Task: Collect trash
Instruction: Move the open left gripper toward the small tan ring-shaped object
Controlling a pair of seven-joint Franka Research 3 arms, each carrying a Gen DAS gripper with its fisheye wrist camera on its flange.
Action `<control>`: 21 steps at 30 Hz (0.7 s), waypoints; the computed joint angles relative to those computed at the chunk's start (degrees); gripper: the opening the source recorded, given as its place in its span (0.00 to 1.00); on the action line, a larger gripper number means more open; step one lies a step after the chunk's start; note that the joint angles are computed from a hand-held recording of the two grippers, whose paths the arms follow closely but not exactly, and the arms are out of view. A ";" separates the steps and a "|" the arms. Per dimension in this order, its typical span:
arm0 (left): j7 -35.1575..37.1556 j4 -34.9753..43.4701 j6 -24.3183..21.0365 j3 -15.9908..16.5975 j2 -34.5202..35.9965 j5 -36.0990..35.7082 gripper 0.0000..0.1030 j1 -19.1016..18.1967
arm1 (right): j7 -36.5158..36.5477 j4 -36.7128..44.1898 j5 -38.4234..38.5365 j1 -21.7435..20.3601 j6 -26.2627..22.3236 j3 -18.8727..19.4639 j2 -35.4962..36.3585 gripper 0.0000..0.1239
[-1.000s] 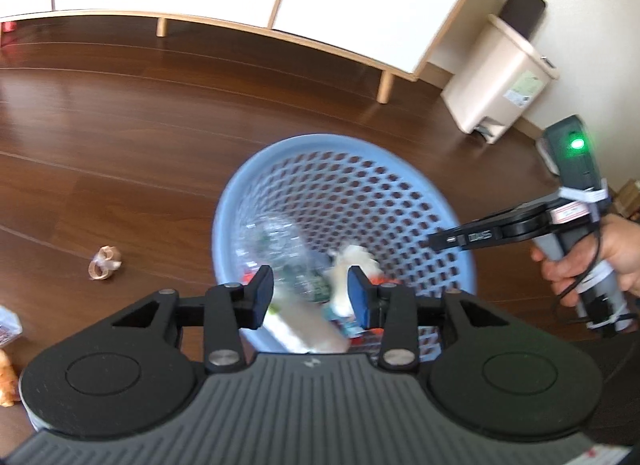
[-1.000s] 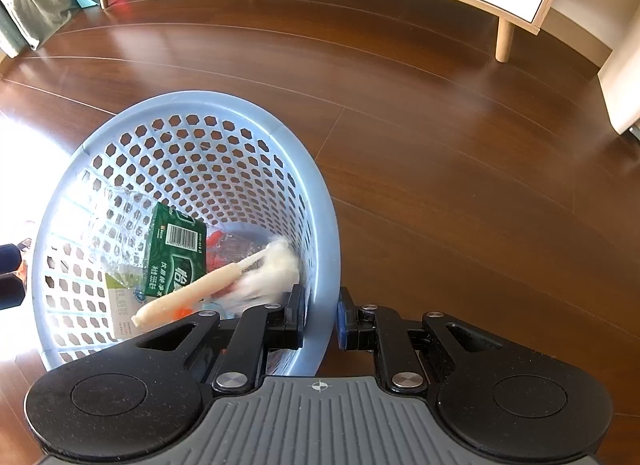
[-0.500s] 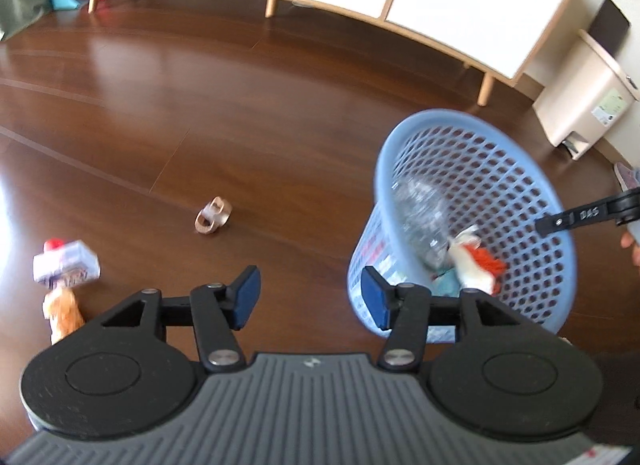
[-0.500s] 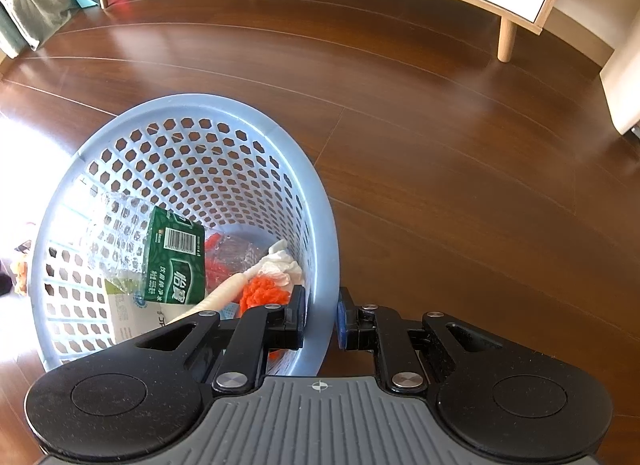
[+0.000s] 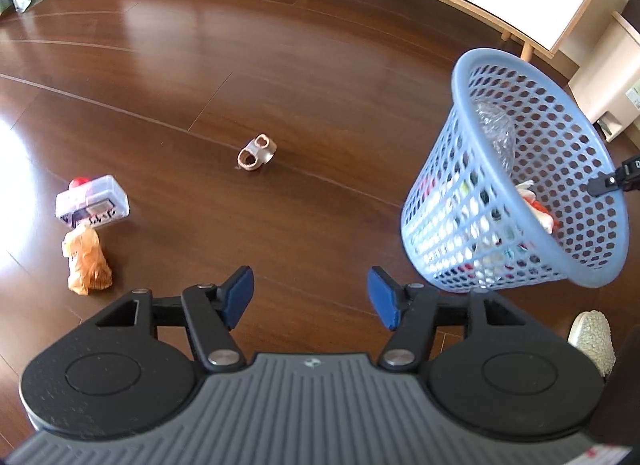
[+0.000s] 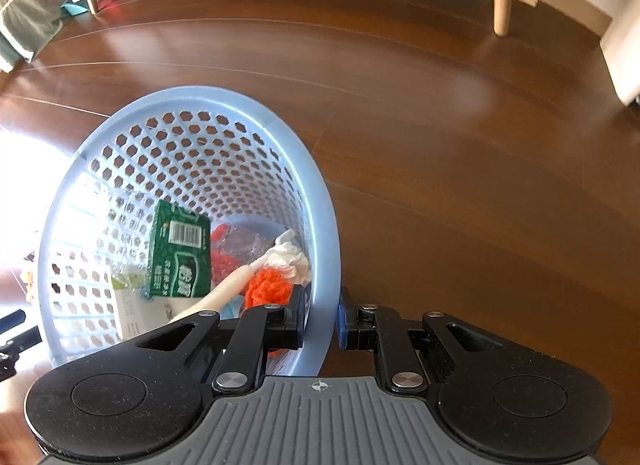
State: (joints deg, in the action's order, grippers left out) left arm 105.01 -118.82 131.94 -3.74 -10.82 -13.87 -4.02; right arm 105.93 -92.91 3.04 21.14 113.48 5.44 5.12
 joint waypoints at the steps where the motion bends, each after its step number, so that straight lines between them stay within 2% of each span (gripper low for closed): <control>1: 0.25 -0.46 -0.08 0.14 -0.31 -0.27 0.57 0.03 | 0.14 0.41 0.81 -0.16 -1.02 -0.08 0.06 0.10; 5: 0.59 -1.25 -1.09 0.29 -0.99 -0.61 0.57 -0.01 | -0.64 0.35 3.51 -0.78 -3.60 -0.23 -0.76 0.11; 11: 2.00 -2.44 -1.71 0.77 -2.12 -1.67 0.57 -0.24 | 0.29 -1.75 6.19 -1.21 -3.30 -0.05 -2.62 0.12; 14: 2.69 -3.00 -1.31 0.95 -2.42 -1.85 0.57 -0.25 | 0.85 -1.70 6.96 -1.33 -3.03 0.02 -2.57 0.12; 21: 4.47 -4.77 0.61 1.32 -2.34 -2.69 0.59 -0.41 | 0.23 0.66 7.82 -1.66 -5.77 -0.24 -1.08 0.12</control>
State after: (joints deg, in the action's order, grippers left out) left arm 109.49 -123.59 132.55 -2.42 -13.15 -16.56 -4.43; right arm 106.16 -92.25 10.85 19.48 107.71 5.20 4.04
